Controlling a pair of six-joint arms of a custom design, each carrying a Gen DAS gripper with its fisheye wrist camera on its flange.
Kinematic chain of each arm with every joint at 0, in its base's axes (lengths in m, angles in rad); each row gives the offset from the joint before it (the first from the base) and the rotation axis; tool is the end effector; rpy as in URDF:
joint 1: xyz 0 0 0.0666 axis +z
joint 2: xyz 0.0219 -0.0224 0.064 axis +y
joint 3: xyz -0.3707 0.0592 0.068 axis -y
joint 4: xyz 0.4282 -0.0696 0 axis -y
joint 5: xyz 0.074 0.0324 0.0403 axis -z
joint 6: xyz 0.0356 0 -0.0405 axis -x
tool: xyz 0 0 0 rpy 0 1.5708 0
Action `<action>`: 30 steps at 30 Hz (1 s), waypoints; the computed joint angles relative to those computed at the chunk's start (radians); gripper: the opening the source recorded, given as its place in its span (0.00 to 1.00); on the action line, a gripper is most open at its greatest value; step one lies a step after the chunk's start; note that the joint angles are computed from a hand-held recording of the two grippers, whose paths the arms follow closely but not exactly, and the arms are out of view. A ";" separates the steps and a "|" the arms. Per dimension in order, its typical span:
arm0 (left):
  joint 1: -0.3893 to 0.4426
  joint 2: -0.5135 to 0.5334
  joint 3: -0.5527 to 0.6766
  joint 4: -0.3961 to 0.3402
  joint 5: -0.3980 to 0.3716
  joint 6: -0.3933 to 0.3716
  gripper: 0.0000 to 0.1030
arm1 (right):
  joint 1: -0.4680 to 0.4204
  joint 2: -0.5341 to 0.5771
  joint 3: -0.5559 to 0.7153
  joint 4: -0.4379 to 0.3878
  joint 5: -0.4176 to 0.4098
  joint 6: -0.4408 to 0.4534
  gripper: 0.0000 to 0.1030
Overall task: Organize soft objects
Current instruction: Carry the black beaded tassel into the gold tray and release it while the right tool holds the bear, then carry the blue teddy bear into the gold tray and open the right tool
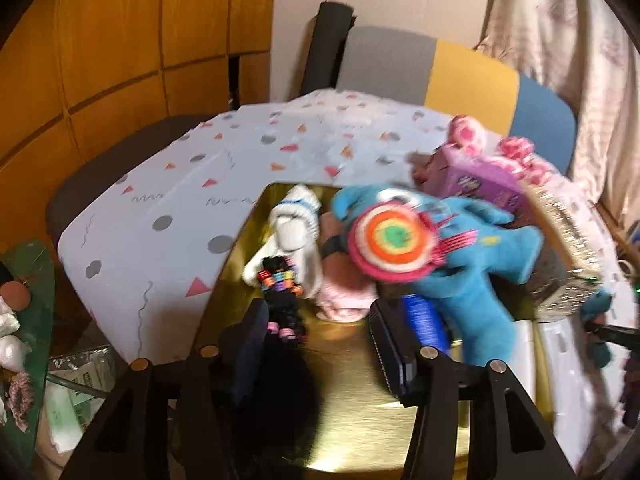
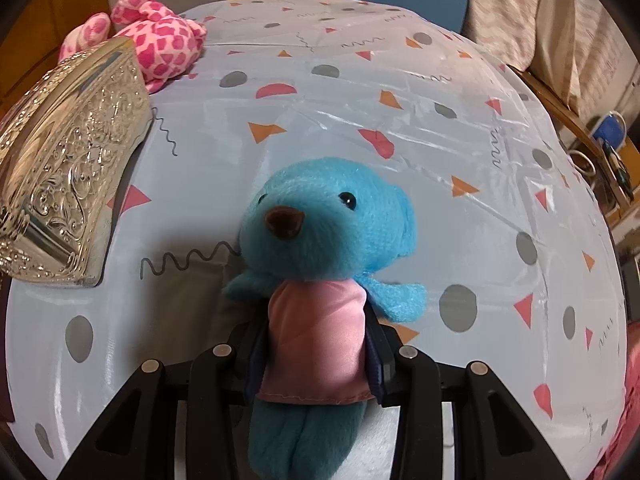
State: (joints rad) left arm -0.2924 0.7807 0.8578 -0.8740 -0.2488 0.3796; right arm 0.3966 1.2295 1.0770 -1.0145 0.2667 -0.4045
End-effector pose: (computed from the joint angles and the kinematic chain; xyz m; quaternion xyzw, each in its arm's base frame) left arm 0.2983 -0.0811 0.3950 -0.0868 0.9160 -0.0150 0.3914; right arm 0.3981 0.1561 0.3379 0.0305 0.9709 -0.0424 0.2338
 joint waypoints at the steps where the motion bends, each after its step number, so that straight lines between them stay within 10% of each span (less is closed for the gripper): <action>1: -0.013 -0.007 0.002 0.002 -0.004 -0.001 0.53 | 0.006 0.005 0.007 -0.015 0.009 -0.020 0.38; 14: -0.106 -0.028 0.012 -0.011 0.001 0.013 0.58 | 0.088 -0.029 0.008 -0.130 -0.022 -0.257 0.38; 30: -0.109 -0.036 0.002 -0.029 0.012 0.025 0.59 | 0.305 -0.125 -0.079 -0.074 0.029 -0.355 0.34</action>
State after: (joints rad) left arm -0.4014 0.7442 0.8598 -0.9026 -0.2373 0.4047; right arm 0.7018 1.1047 0.9978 -1.0887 0.2952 -0.7598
